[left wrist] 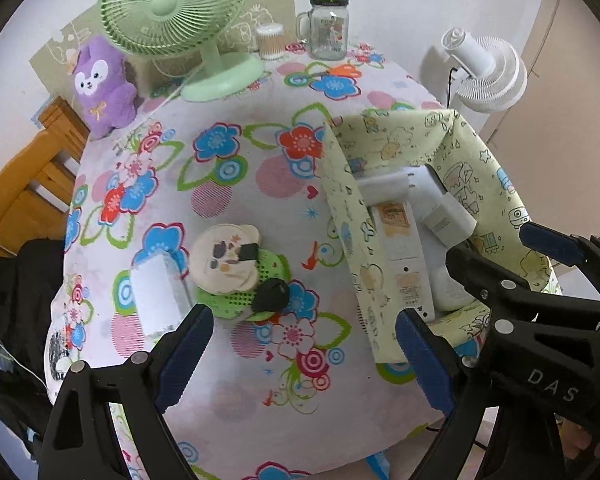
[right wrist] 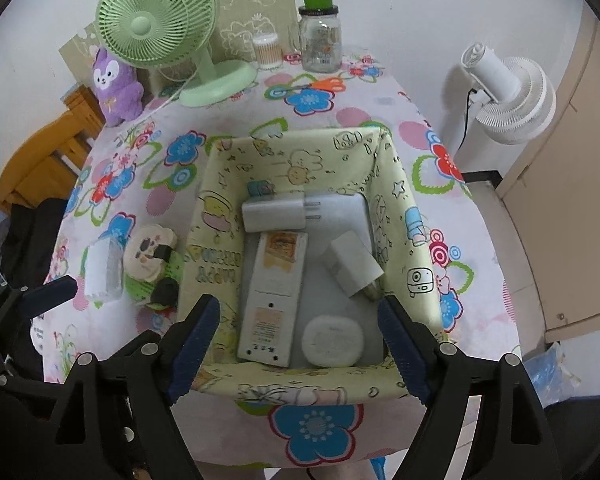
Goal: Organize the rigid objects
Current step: 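Move both grippers back toward the clear plastic box and beige round lid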
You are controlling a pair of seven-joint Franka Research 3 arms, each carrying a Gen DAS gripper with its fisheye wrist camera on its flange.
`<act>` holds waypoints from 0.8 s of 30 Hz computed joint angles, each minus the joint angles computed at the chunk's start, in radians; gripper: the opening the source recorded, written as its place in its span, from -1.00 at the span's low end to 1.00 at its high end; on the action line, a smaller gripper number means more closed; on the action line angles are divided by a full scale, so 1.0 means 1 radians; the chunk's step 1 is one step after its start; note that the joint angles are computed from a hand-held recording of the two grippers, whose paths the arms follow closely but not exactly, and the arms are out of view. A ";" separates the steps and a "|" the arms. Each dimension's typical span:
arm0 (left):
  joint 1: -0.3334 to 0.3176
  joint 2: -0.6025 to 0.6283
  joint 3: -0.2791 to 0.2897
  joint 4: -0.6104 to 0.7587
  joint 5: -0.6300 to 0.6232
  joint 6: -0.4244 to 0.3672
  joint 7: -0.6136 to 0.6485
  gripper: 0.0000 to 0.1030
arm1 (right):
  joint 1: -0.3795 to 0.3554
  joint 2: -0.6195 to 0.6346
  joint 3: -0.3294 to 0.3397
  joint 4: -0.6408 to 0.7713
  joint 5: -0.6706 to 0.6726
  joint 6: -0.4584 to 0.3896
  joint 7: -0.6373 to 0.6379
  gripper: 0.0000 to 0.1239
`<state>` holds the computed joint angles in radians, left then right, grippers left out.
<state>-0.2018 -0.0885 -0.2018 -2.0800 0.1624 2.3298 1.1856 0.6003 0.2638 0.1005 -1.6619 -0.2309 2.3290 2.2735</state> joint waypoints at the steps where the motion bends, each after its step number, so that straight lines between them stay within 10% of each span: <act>1: 0.003 -0.011 0.005 -0.008 -0.006 0.006 0.007 0.82 | 0.004 0.003 -0.001 0.009 -0.006 -0.004 0.005 0.35; 24: 0.061 -0.218 0.090 -0.212 -0.095 0.117 0.125 0.83 | 0.149 0.104 -0.019 0.218 -0.150 -0.056 0.118 0.35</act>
<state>-0.1408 -0.3070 -0.1115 -2.2921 0.0678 2.4464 1.3108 0.7494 0.3676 0.0816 -1.4434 -0.3808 2.2731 2.3913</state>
